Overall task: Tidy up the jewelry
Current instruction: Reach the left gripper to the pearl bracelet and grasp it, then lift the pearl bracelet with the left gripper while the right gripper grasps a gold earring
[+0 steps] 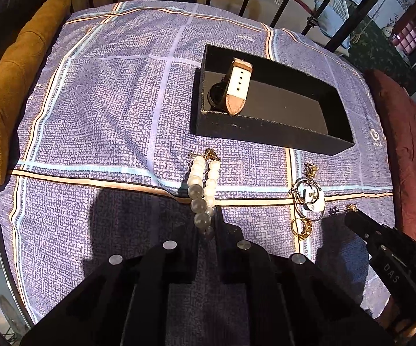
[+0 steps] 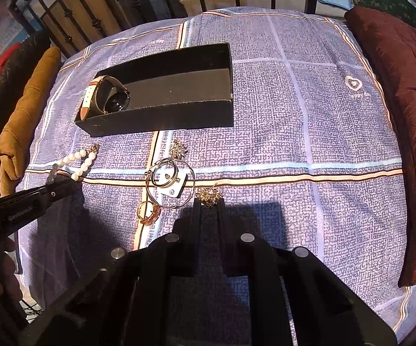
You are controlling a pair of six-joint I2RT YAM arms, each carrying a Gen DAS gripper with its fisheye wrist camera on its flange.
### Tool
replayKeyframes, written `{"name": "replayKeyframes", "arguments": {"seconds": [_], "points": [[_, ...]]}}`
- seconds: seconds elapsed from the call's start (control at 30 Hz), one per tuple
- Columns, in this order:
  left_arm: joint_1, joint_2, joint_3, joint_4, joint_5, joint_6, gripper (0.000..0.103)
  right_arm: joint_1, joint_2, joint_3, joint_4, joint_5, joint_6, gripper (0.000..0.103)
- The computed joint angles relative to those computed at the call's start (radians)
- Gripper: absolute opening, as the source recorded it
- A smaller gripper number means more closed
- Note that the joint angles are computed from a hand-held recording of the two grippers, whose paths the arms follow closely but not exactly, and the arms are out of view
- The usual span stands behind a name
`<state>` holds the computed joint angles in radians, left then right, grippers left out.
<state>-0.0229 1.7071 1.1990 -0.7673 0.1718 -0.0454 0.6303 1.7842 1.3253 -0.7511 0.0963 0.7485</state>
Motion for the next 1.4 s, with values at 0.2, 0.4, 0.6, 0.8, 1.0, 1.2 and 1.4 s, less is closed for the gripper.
{"name": "replayKeyframes", "arguments": {"seconds": [0.2,0.4,0.6,0.8,1.0,1.2,1.4], "points": [[0.007,-0.061,0.008,-0.038,0.038,-0.002,0.009,-0.004,-0.032,0.001,-0.014,-0.009,0.02,0.011],[0.01,-0.103,0.043,-0.087,0.069,-0.009,0.009,-0.002,-0.059,0.048,-0.046,-0.004,0.012,0.011],[-0.002,-0.123,0.09,-0.127,0.07,-0.012,0.009,0.005,-0.06,0.118,-0.086,0.009,-0.008,0.011],[-0.031,-0.117,0.123,-0.146,0.031,-0.037,0.009,0.002,-0.039,0.184,-0.12,0.016,-0.045,0.011],[-0.041,-0.119,0.136,-0.132,0.019,-0.046,0.009,0.0,-0.007,0.255,-0.163,0.028,-0.083,0.011],[-0.037,-0.115,0.152,-0.135,0.018,-0.041,0.009,-0.002,0.012,0.301,-0.18,0.037,-0.097,0.012],[-0.035,-0.108,0.169,-0.141,0.014,-0.033,0.009,0.0,0.016,0.318,-0.179,0.046,-0.094,0.012]]}}
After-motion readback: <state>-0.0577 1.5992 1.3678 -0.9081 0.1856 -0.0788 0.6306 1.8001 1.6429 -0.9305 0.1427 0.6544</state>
